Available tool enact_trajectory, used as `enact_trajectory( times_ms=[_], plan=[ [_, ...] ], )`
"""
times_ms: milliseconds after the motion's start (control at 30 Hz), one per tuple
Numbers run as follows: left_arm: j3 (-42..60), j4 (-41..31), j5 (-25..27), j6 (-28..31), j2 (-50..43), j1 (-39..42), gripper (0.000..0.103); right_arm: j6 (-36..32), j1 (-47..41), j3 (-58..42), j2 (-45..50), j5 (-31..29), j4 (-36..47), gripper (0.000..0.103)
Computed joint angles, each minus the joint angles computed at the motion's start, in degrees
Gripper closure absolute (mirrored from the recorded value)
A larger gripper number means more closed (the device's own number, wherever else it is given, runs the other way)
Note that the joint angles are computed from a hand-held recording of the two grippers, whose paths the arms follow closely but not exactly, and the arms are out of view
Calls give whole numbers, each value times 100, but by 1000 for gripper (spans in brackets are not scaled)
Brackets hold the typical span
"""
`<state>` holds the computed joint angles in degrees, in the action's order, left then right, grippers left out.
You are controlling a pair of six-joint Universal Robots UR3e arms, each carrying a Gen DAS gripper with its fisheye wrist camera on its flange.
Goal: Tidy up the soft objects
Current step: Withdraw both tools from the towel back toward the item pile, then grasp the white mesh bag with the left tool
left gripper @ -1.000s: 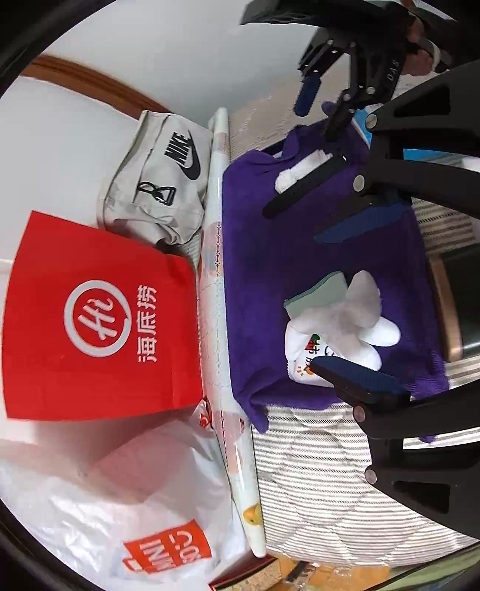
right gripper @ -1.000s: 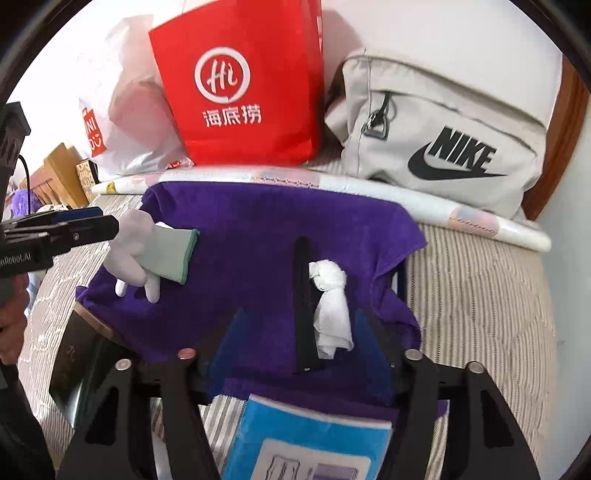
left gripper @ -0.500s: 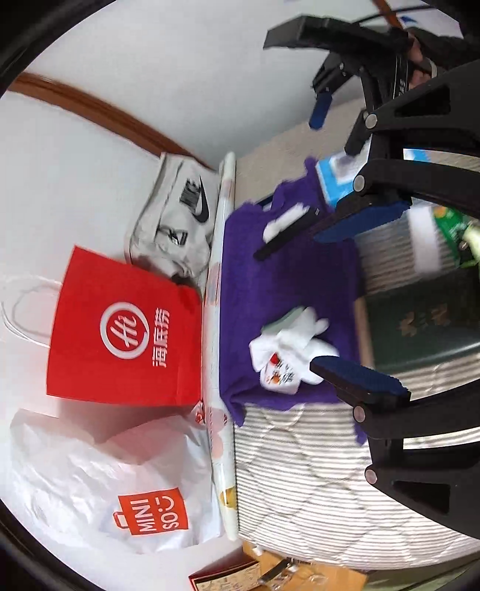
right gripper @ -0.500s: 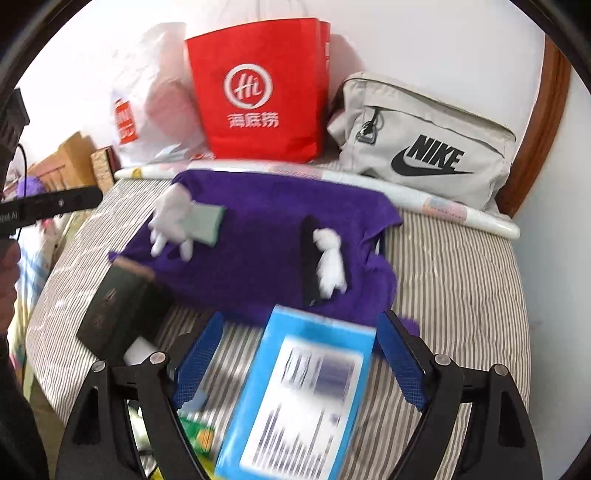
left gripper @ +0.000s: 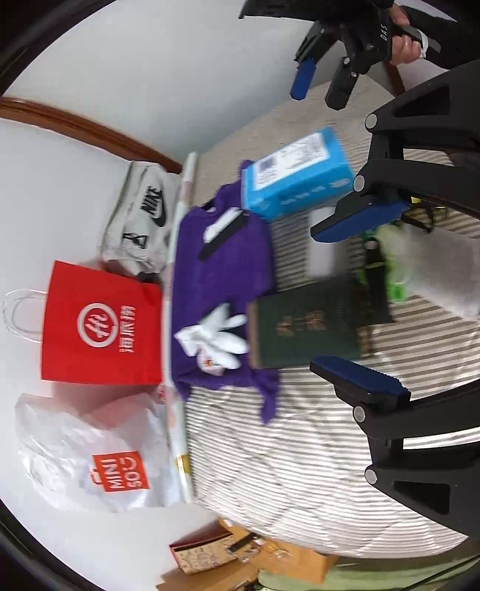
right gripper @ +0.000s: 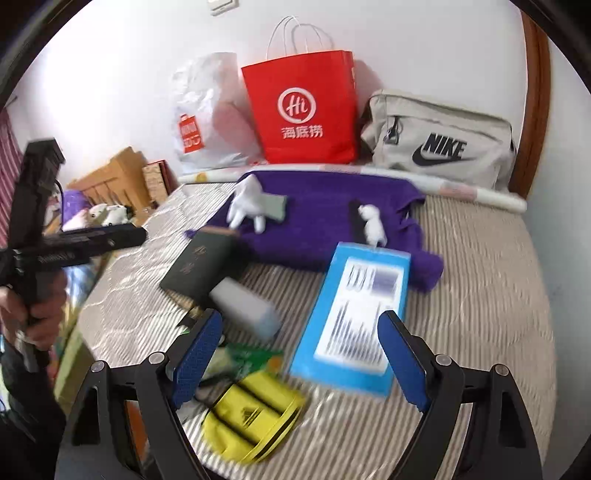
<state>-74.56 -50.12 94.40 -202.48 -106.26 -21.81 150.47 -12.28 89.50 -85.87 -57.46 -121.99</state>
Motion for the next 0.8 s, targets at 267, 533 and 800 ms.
enact_trajectory(
  times_ms=[267, 533, 800],
  plan=[
    [-1454, 807, -322, -260, 226, -353, 41, -195, 35, 1735, -1042, -433, -756, 17],
    [-1783, 941, -116, -210, -284, -790, 41, -462, -440, 2876, -1676, -211, -766, 17],
    [-1702, 1193, -79, 65, -534, -1084, 16, -653, -691, 3398, -1811, -110, -918, 17]
  ],
)
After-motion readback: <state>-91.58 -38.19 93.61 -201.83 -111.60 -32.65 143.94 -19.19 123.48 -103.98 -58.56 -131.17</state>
